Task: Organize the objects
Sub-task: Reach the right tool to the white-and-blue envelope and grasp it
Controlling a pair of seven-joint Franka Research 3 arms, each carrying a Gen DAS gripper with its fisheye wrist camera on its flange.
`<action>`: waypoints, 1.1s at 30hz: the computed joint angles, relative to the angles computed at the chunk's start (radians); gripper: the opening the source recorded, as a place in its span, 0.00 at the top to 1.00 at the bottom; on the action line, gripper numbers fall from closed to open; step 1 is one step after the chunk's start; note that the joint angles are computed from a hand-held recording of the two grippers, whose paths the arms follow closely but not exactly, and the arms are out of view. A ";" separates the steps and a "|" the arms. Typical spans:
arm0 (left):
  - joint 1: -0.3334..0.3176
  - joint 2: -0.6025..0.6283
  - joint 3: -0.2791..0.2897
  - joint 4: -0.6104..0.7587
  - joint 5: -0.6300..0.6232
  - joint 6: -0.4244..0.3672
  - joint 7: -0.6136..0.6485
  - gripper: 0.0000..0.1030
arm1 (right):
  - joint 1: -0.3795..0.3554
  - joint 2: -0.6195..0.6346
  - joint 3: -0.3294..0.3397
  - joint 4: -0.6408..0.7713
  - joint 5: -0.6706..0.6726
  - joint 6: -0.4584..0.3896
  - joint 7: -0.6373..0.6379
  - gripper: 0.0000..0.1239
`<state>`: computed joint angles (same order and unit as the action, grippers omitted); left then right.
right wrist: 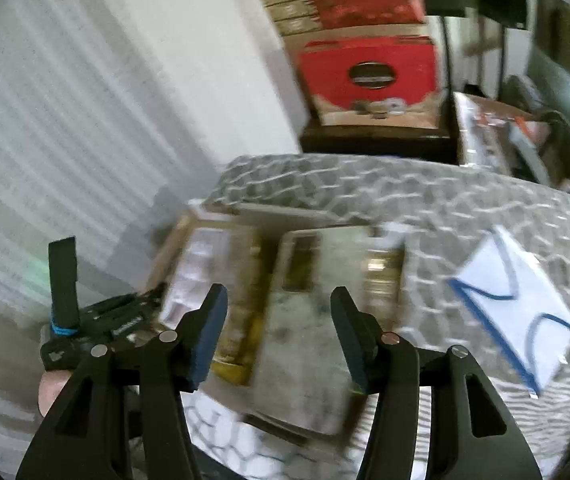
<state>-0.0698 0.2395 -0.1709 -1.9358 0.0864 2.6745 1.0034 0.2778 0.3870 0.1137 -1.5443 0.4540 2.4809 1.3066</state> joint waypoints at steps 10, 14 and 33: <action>-0.015 0.020 -0.001 0.027 0.020 -0.021 -0.011 0.77 | -0.065 -0.048 -0.115 -0.094 -0.140 0.055 0.158 0.52; -0.032 0.013 0.018 0.017 0.083 -0.022 -0.055 0.85 | -0.095 -0.026 -0.160 -0.111 -0.219 0.063 0.264 0.52; -0.040 0.013 0.005 0.024 0.104 -0.036 -0.059 0.90 | -0.172 0.043 -0.172 -0.147 -0.281 0.109 0.398 0.51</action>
